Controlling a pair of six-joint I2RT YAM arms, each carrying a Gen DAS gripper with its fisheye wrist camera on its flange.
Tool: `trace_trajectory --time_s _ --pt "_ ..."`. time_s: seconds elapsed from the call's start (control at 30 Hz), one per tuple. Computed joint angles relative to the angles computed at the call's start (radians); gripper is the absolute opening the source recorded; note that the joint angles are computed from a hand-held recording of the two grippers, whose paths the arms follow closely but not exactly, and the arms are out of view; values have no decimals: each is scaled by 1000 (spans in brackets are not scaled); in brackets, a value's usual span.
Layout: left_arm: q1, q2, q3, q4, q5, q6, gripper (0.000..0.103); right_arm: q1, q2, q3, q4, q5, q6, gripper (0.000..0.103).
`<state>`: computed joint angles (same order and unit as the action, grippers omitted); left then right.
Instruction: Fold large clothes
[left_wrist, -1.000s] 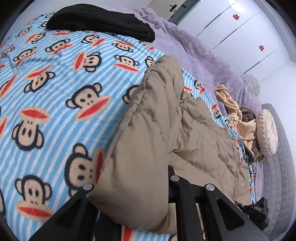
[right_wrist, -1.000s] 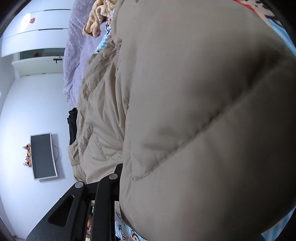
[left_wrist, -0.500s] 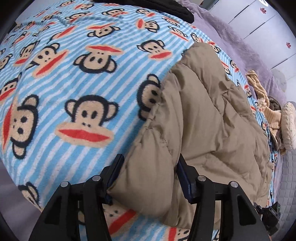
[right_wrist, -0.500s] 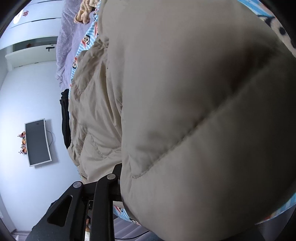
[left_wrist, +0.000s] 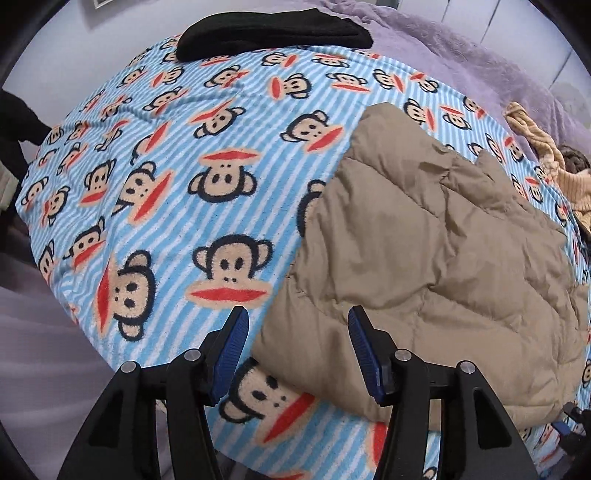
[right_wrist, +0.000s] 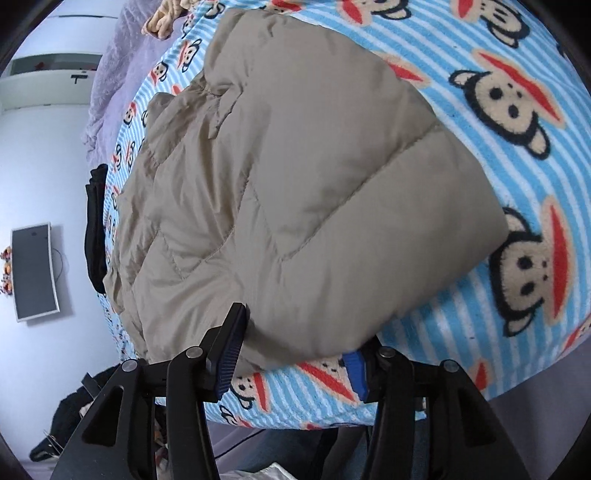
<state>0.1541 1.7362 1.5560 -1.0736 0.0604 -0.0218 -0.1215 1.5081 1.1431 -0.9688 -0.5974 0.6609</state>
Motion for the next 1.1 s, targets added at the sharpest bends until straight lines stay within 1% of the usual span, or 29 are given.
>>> trace_trajectory --time_s 0.13,0.23,0.3,0.33,0.37,0.4,0.43,0.47,0.5,0.53,0.63,0.87,0.97,1.1 --pt "-47 -32 25 -49 6 -6 58 -18 -57 41 -114 12 -91 53" --pt "-87 -58 35 -82 3 -25 58 -11 -98 44 -130 7 -95 53" --pt "-117 -81 35 -109 -4 -35 58 -36 -119 17 -127 -20 -124 53" --pt "-127 -89 37 -126 -4 -38 58 -6 -111 32 -113 -19 -93 54" --pt "-136 -95 39 -141 -1 -39 58 -5 -108 36 -118 -26 -104 54" --pt "-143 -104 37 -152 2 -40 58 38 -86 59 -95 -17 -67 54" --pt "-151 -113 34 -158 3 -42 66 47 -79 72 -106 -15 -78 54" --pt "-158 -120 33 -162 -1 -43 78 82 -60 87 -89 -3 -55 54" --pt "-162 -129 26 -154 -8 -44 100 107 -51 102 -86 5 -40 54" --pt "-166 -143 17 -138 -16 -43 103 117 -47 113 -92 7 -43 54" --pt "-165 -118 45 -140 -7 14 103 149 -34 135 -87 23 -24 54" --pt "-114 15 188 -189 34 149 103 271 30 203 6 90 134 54" --pt "-88 94 268 -219 48 205 103 341 93 262 33 111 187 61" --pt "-57 177 339 -241 69 256 103 427 177 342 55 147 262 64"
